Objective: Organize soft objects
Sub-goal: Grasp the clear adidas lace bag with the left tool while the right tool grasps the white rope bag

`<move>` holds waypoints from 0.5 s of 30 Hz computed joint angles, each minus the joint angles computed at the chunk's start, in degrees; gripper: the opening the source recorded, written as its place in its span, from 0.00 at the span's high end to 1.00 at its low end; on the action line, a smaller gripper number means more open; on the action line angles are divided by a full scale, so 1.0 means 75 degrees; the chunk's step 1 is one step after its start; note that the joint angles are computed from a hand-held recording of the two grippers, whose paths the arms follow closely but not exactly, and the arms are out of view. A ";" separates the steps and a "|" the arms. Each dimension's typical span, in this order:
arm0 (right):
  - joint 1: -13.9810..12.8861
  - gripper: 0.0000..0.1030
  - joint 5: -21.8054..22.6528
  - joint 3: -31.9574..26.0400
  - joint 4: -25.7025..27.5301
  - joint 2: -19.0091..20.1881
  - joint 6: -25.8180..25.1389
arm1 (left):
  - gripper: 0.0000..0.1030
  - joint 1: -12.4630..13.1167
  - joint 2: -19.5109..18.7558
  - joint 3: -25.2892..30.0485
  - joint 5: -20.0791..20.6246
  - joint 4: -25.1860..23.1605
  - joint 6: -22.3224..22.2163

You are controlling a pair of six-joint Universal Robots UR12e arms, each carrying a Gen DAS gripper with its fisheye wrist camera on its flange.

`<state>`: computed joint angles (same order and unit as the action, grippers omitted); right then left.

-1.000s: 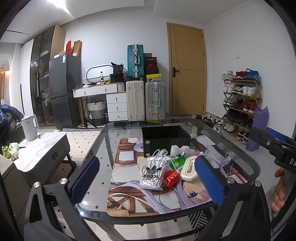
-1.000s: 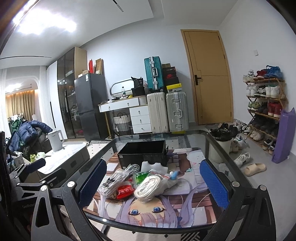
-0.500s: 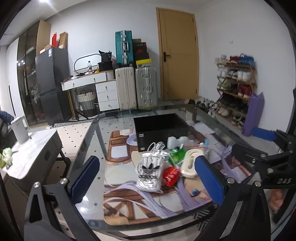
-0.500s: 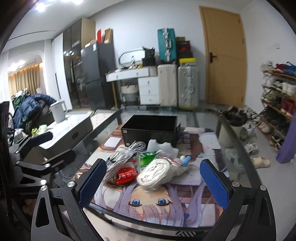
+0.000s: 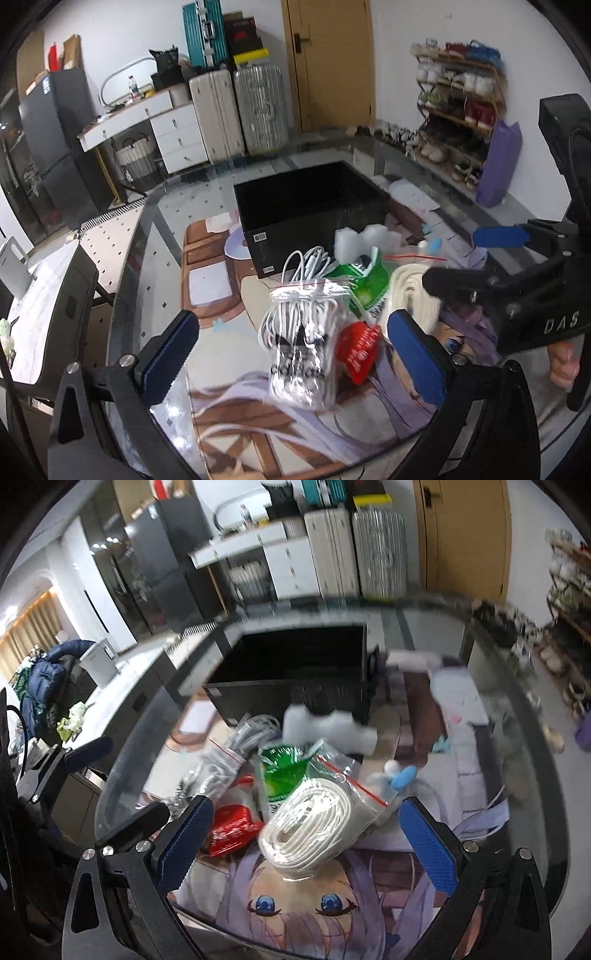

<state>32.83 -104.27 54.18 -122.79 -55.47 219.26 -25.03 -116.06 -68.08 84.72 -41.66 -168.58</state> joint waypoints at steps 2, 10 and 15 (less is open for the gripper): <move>-0.0074 0.01 0.0199 -0.0112 0.0239 0.0085 0.0098 | 0.01 0.0023 -0.0167 0.0261 -0.0075 -0.0408 -0.0045; -0.0300 0.06 0.1061 -0.0254 0.0872 0.0302 0.0620 | 0.03 0.0049 -0.0545 0.0761 -0.0045 -0.1351 0.0031; -0.0260 0.14 0.0855 -0.0547 0.1372 0.0484 0.0529 | 0.12 0.0053 -0.0622 0.0863 0.0002 -0.1726 0.0163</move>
